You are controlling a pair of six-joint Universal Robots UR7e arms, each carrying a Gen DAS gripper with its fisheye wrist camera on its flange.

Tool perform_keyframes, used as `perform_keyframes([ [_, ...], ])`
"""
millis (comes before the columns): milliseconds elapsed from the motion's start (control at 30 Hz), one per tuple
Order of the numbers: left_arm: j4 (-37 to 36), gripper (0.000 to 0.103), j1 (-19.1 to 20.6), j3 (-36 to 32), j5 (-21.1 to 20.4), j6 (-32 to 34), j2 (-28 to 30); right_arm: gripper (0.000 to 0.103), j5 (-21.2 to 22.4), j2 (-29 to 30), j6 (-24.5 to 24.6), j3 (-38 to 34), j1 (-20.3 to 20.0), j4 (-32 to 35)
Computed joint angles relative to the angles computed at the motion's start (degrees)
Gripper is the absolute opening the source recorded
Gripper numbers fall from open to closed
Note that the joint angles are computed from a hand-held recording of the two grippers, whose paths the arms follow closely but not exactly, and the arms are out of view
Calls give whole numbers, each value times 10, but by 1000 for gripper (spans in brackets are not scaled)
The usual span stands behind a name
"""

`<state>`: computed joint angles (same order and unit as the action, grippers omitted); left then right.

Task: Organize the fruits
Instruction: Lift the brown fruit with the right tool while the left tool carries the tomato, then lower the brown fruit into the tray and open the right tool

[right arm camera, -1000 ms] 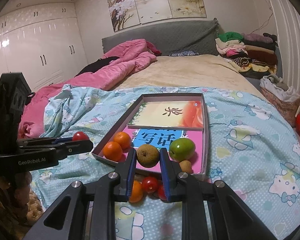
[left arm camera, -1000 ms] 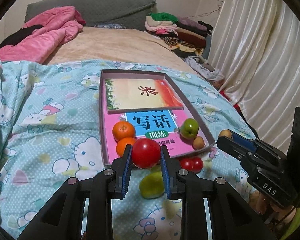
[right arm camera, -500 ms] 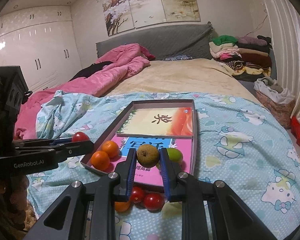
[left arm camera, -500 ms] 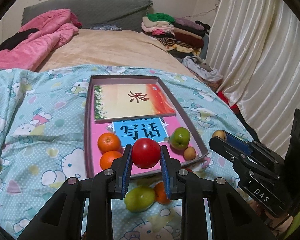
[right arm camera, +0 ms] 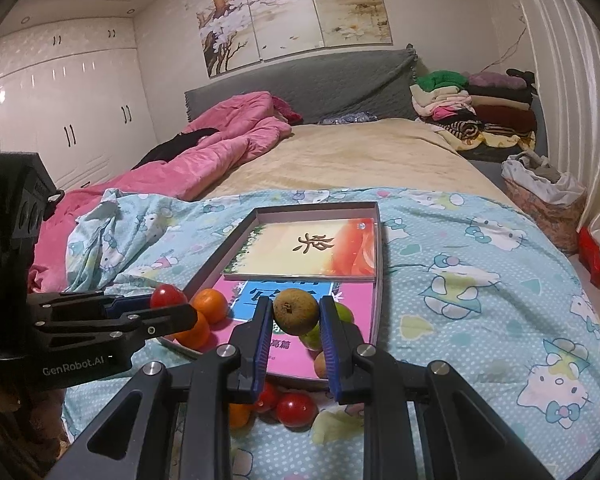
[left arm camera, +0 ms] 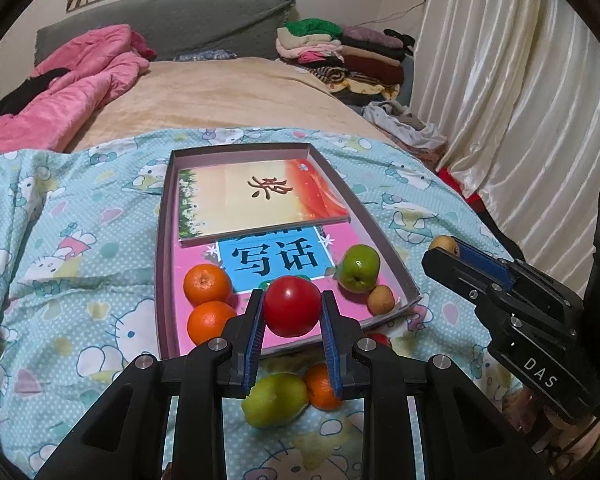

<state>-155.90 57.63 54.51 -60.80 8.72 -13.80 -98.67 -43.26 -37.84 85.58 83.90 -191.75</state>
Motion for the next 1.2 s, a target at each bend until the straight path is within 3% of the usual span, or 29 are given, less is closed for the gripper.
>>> perform_keyframes([
  [1200,69,27,12,-92,-13,2,56,24,-42,21,7,-32,-3,-10],
])
